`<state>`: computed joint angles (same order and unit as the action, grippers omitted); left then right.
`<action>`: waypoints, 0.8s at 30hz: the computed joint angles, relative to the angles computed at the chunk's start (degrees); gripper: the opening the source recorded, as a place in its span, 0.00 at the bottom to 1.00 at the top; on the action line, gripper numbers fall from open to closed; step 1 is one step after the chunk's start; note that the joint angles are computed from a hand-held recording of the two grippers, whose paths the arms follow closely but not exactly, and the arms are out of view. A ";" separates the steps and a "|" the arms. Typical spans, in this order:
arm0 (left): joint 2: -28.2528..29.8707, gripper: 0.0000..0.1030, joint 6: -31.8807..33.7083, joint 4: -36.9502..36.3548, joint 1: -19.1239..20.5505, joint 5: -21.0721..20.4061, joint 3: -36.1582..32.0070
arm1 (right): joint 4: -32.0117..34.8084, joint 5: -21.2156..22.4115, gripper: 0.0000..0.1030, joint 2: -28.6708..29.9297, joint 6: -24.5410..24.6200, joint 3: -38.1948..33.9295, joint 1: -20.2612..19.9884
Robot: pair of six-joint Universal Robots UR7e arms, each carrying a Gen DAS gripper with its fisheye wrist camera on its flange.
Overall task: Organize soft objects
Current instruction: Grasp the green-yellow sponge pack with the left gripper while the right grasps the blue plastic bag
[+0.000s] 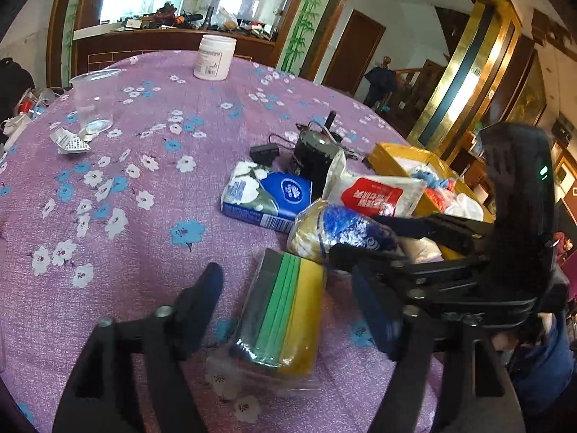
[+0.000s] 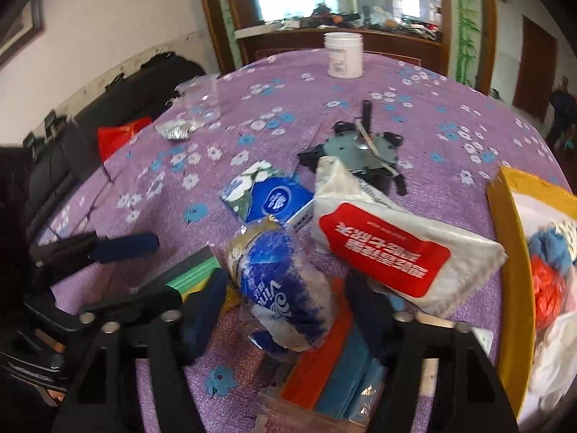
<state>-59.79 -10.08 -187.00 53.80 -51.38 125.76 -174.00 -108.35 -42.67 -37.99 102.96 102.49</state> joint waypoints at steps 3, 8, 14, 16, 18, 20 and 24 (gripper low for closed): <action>-0.64 0.76 -0.41 0.87 -0.06 -0.14 0.38 | -1.94 1.72 0.41 -0.28 -1.03 1.18 -0.69; -1.37 0.81 0.83 4.73 -1.85 3.40 1.53 | -7.45 8.47 0.36 -3.67 1.24 4.96 -2.63; 1.36 0.71 0.20 14.44 -3.13 8.43 -1.51 | -8.08 12.97 0.36 -5.77 2.32 6.62 -3.66; 2.00 0.42 -2.08 19.59 -2.60 9.21 -3.03 | -8.04 14.49 0.36 -6.38 2.35 6.94 -3.91; 2.01 0.41 -2.27 20.57 -3.00 9.79 -3.15 | -8.43 15.87 0.36 -7.02 2.63 7.39 -4.26; 2.34 0.40 -2.36 20.74 -3.53 10.99 -3.06 | -9.98 16.53 0.36 -7.41 2.37 8.00 -4.44; 2.79 0.38 -2.03 17.85 -4.42 11.15 -2.57 | -11.40 17.56 0.36 -8.23 4.26 8.44 -5.05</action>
